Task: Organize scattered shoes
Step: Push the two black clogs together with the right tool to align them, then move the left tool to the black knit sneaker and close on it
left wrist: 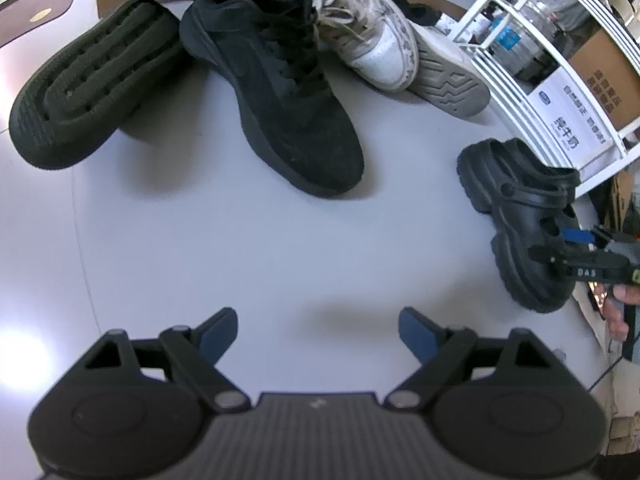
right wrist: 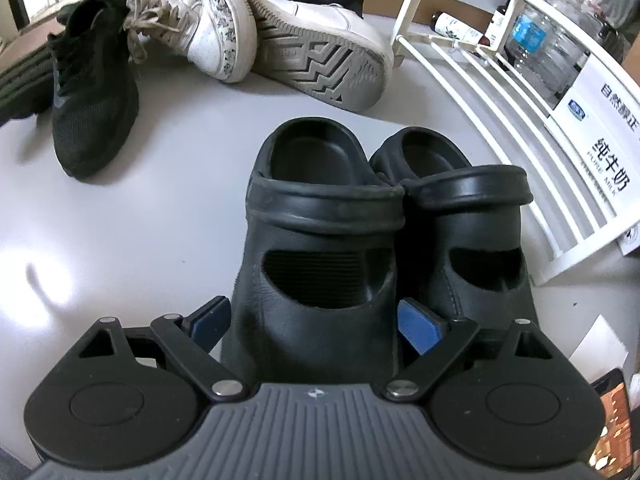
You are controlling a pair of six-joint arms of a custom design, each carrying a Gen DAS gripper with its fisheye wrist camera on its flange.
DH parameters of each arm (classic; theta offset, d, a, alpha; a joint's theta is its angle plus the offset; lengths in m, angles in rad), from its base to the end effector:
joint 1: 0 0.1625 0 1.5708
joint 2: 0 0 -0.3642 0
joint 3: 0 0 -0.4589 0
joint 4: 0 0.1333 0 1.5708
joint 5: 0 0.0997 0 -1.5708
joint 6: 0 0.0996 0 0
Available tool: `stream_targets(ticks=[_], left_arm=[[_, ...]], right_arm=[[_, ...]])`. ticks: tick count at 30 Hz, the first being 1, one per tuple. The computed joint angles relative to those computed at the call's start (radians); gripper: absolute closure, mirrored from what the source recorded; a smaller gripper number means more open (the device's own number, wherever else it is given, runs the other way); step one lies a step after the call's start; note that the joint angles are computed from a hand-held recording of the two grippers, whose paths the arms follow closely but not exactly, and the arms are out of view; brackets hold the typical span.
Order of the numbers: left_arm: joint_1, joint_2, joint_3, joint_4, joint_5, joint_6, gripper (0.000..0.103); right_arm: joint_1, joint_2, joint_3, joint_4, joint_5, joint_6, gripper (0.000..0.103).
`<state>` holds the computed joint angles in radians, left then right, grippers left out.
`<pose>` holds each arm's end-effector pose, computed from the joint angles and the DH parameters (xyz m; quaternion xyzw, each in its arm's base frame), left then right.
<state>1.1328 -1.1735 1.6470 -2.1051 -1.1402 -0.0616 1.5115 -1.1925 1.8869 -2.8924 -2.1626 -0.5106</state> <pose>-0.1192 -0.6667 0.2048 0.1763 0.9604 -0.0816 0.1996 0.0411 -0.6199 0.1989 0.1159 -0.9069 0.2052 0.3491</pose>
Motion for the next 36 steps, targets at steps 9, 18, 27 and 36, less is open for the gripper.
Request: stream_targets(ticks=[9, 18, 27, 36], left_arm=[[0.005, 0.000, -0.008, -0.031, 0.016, -0.007, 0.014], [-0.005, 0.015, -0.036, -0.090, 0.050, 0.001, 0.017], [-0.013, 0.094, -0.114, -0.181, 0.129, 0.098, 0.018], [-0.015, 0.213, -0.243, -0.281, 0.147, 0.260, 0.018]], right_arm=[[-0.005, 0.003, 0.004, -0.014, -0.006, -0.018, 0.010], [0.007, -0.052, 0.051, -0.045, 0.013, 0.014, 0.010], [0.013, -0.076, 0.085, -0.075, 0.056, 0.039, 0.010], [0.016, -0.078, 0.094, -0.085, 0.072, 0.022, 0.010]])
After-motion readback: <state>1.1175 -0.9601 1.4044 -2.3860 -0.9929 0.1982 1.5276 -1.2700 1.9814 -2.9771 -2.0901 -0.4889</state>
